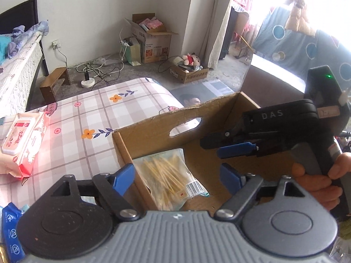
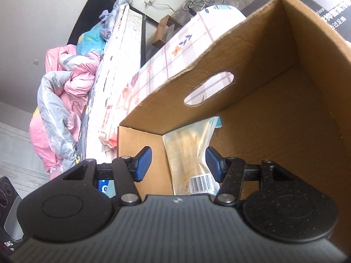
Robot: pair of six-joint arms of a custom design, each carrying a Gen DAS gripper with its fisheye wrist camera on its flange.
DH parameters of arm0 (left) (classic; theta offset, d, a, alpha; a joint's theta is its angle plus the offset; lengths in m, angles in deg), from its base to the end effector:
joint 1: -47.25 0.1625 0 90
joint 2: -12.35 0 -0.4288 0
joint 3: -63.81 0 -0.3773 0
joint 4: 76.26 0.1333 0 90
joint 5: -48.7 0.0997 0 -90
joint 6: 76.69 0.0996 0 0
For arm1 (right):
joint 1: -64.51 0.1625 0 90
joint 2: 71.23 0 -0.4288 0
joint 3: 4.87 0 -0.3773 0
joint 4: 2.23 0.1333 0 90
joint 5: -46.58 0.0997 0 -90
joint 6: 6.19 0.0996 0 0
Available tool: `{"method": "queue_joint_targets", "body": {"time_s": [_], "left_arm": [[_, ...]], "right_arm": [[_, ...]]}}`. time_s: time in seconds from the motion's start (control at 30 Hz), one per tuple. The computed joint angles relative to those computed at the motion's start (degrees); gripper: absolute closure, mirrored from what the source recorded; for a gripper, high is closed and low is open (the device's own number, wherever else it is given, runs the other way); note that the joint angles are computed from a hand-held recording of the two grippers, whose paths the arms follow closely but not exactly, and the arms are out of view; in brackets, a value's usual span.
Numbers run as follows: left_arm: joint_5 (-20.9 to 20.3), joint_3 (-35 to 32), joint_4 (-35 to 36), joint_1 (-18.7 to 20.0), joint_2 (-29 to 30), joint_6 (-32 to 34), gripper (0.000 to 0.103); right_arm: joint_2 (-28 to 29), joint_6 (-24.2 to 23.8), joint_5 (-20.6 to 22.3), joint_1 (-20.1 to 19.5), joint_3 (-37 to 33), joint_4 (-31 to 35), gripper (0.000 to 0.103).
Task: Organize soft objects
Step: 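Carry the cotton-swab bag into the cardboard box and open the right tool, then move the right tool back to the bed and grasp the white-blue bandage box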
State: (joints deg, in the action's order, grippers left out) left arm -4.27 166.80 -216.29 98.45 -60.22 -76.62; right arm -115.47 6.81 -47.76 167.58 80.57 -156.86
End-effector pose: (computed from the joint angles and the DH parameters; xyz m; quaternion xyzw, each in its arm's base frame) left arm -0.2093 -0.5688 0.3391 0.2599 0.8991 -0.2561 0.2417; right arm 0.2858 -0.6749 0.1617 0.0071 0.9785 -0.2060 0.0096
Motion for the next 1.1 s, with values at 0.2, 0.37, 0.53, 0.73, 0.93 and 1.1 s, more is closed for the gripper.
{"method": "queue_joint_targets", "body": {"time_s": [0.2, 0.37, 0.53, 0.73, 0.93, 1.1], "left_arm": [[0.2, 6.6, -2.8, -2.4, -9.1, -2.9, 0.013], [1.8, 12.7, -3.3, -4.0, -18.3, -2.8, 0.012], [9.7, 19.9, -7.2, -6.3, -27.8, -1.3, 0.012], [23.5, 24.3, -16.1, -7.4, -31.5, 8.7, 0.013], [24.5, 21.1, -24.6, -0.6, -27.0, 19.1, 0.025], [20.0, 16.0, -22.6, 6.6, -22.0, 22.3, 0.040]], "right_arm": [[-4.4, 0.3, 0.7, 2.3, 5.7, -5.3, 0.045], [-7.1, 0.4, 0.4, 5.4, 9.4, -7.9, 0.044], [-6.0, 1.1, 1.4, 10.1, 8.4, -5.3, 0.044], [2.7, 1.4, 4.7, 15.1, -1.5, 2.0, 0.044], [15.8, 3.6, 7.8, 17.9, -16.7, 8.8, 0.045], [28.1, 6.2, 5.4, 18.7, -33.8, 17.3, 0.051]]}}
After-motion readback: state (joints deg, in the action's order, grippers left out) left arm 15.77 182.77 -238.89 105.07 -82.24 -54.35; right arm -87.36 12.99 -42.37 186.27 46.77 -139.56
